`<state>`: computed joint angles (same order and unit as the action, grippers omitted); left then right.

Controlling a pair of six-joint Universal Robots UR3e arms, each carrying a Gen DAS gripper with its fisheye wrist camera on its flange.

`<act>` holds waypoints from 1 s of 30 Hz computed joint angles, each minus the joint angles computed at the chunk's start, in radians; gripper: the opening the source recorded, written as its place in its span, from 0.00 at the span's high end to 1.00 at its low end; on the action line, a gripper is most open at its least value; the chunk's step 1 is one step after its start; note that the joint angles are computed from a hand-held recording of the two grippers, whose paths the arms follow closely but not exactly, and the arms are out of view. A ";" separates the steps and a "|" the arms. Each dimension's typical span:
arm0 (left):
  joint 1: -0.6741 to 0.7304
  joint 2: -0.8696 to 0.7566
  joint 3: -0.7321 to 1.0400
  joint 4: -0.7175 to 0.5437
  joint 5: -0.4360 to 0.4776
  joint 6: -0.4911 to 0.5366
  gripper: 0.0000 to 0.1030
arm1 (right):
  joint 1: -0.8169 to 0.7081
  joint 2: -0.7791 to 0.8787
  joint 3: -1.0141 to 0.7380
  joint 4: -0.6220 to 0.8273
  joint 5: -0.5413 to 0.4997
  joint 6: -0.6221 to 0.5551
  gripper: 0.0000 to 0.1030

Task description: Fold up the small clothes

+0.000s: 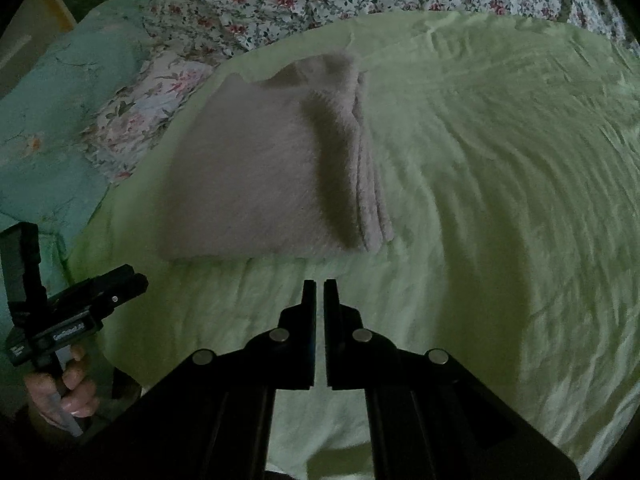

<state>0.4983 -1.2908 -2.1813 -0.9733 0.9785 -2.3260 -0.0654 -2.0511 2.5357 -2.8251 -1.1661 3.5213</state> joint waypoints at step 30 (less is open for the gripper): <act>-0.318 -0.671 0.705 0.197 0.158 -0.491 0.21 | -0.177 0.838 -0.779 -0.080 0.149 0.089 0.51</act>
